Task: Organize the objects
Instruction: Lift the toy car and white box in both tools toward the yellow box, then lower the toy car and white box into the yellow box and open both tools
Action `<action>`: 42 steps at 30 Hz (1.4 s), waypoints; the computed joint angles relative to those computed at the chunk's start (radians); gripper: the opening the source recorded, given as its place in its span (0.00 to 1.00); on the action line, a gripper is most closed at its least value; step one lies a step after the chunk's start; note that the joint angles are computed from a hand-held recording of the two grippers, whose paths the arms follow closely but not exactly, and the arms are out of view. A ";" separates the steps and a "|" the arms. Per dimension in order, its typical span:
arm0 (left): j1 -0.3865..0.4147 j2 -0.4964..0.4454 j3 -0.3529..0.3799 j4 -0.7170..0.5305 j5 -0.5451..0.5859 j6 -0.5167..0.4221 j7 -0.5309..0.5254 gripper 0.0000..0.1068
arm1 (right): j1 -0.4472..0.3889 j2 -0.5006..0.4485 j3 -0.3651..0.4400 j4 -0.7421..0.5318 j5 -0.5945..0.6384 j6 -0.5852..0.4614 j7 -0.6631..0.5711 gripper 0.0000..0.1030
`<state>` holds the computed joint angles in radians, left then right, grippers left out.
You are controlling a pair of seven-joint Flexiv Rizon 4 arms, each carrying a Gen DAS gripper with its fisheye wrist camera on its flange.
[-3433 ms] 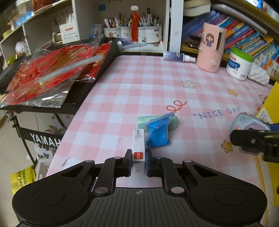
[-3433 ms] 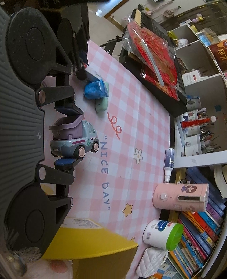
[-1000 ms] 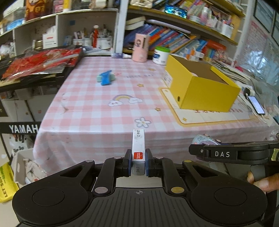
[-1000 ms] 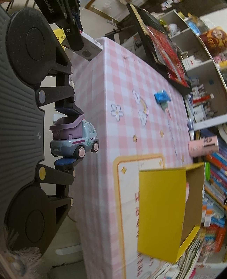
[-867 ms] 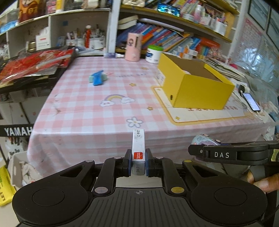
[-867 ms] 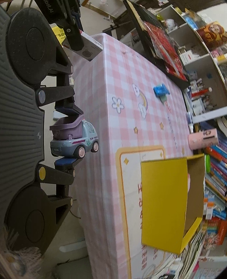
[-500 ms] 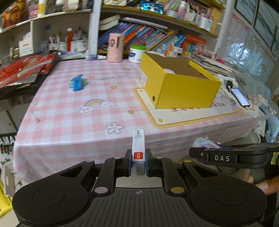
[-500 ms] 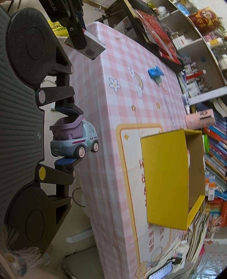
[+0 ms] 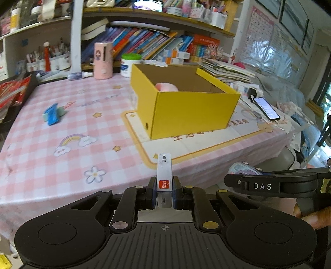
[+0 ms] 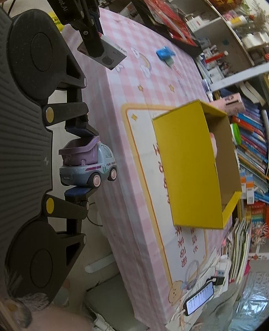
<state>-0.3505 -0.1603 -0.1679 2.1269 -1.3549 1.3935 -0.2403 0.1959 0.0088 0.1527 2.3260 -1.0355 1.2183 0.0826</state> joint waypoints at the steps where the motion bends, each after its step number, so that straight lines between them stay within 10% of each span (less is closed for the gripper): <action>1: -0.002 -0.008 -0.003 -0.009 0.006 0.002 -0.005 0.12 | -0.005 0.001 -0.004 0.001 0.003 0.002 -0.007 0.43; 14: -0.023 -0.091 -0.066 -0.123 -0.045 0.066 0.032 0.12 | -0.069 -0.031 -0.057 -0.030 0.033 0.073 -0.134 0.43; 28: -0.060 -0.250 -0.127 -0.372 -0.097 0.214 0.077 0.12 | -0.212 -0.125 -0.179 -0.195 -0.342 0.295 -0.030 0.43; 36: -0.100 -0.355 -0.035 -0.467 0.235 0.212 -0.241 0.12 | -0.255 -0.233 -0.232 -0.333 -0.426 0.418 -0.037 0.41; 42: -0.183 -0.429 0.132 -0.557 0.455 0.133 -0.487 0.12 | -0.261 -0.321 -0.205 -0.391 -0.223 0.465 -0.277 0.41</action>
<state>-0.5335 -0.5890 -0.0361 1.5695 -0.8996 1.5265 -0.7274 -0.0650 -0.3118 -0.0521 1.9353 -1.2589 1.6833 -0.1941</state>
